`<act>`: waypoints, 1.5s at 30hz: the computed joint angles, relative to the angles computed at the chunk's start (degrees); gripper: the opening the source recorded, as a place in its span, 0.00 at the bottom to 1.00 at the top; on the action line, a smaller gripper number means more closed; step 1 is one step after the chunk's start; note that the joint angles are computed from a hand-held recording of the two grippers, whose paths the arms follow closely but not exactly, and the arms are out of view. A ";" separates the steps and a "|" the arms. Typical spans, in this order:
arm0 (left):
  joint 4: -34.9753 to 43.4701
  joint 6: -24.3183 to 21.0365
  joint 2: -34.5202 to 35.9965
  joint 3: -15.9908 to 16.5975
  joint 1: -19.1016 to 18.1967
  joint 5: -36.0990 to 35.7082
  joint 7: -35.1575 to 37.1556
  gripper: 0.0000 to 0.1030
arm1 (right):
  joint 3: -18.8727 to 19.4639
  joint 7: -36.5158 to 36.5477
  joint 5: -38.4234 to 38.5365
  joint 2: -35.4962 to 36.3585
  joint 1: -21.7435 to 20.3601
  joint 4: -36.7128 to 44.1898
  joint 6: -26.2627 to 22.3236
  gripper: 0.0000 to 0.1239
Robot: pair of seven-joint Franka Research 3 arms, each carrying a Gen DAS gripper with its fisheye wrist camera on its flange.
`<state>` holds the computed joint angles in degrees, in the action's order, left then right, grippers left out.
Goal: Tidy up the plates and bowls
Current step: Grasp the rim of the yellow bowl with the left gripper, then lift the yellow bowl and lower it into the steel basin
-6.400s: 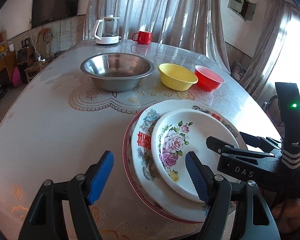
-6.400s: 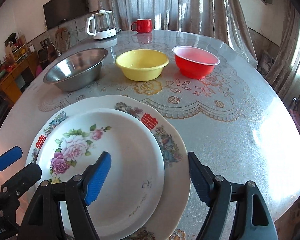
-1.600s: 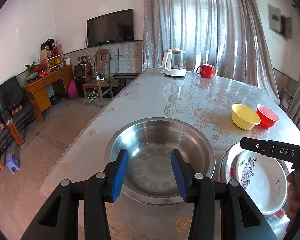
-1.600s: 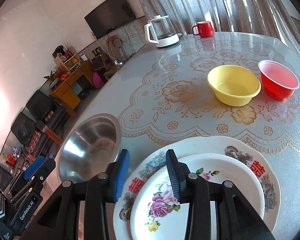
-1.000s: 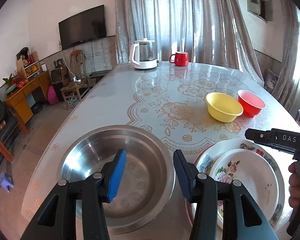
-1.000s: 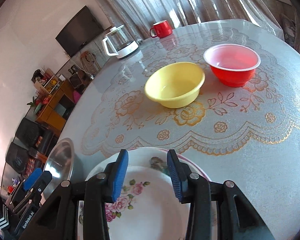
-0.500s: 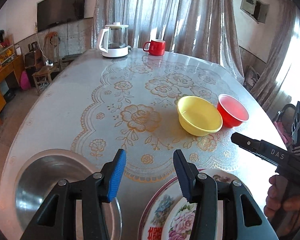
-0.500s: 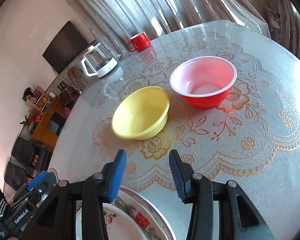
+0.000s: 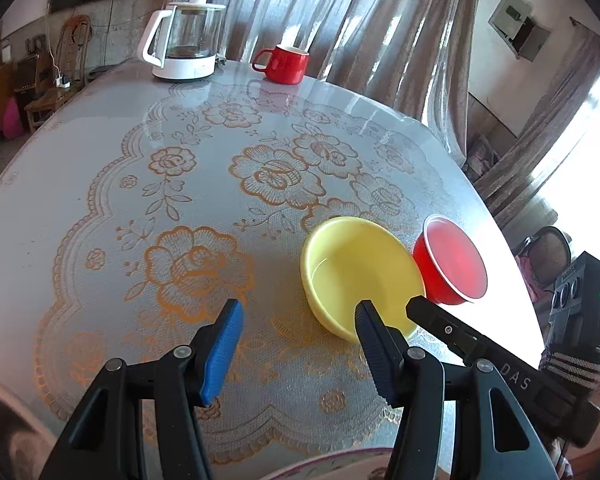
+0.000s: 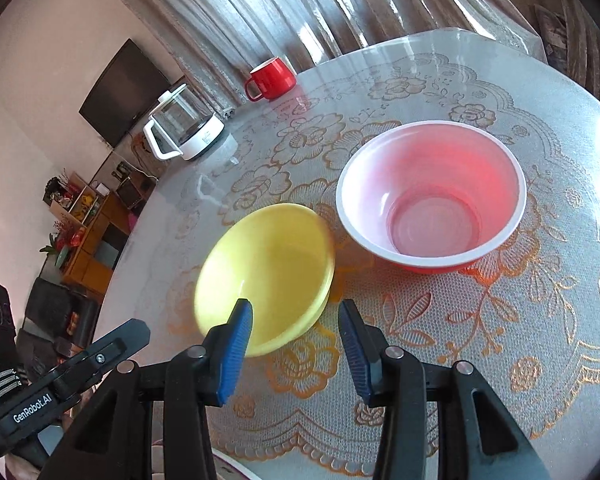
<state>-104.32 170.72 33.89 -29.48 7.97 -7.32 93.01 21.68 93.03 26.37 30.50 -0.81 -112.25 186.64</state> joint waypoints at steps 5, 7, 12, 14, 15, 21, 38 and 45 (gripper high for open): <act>7.58 -4.22 5.15 1.86 -2.79 -0.39 -2.00 0.48 | 2.87 -1.39 0.20 3.24 -3.09 3.88 -2.30 0.36; 10.11 -5.54 6.51 3.68 -4.85 0.83 -2.39 0.36 | 1.92 -1.75 0.84 3.92 -2.35 5.43 -3.99 0.36; 11.62 -7.30 7.46 6.21 -7.50 2.07 -3.27 0.19 | -1.51 -3.18 3.21 4.53 0.70 8.12 -8.45 0.17; 9.08 -5.09 6.00 6.38 -7.54 2.83 -2.82 0.19 | -2.56 -4.09 4.34 4.00 1.75 7.76 -8.54 0.17; 7.77 -4.23 5.23 6.01 -7.13 3.01 -2.46 0.19 | -2.65 -4.79 4.92 3.70 1.91 7.42 -8.27 0.17; -0.99 2.69 -0.50 4.64 -5.12 4.70 -2.64 0.19 | -2.88 -7.86 7.08 1.31 2.94 4.80 -7.18 0.15; -21.61 15.09 -12.21 -12.29 15.63 9.58 -7.31 0.19 | 13.32 -15.81 12.07 -3.55 -6.73 -3.47 -0.47 0.15; -30.39 20.60 -18.56 -15.96 23.15 13.89 -13.39 0.19 | 18.95 -13.96 7.68 -3.30 -9.57 -5.16 0.99 0.15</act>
<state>-134.71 191.32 15.33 -45.44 31.12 6.57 79.62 40.63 79.07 34.05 27.20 -10.38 -117.40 187.63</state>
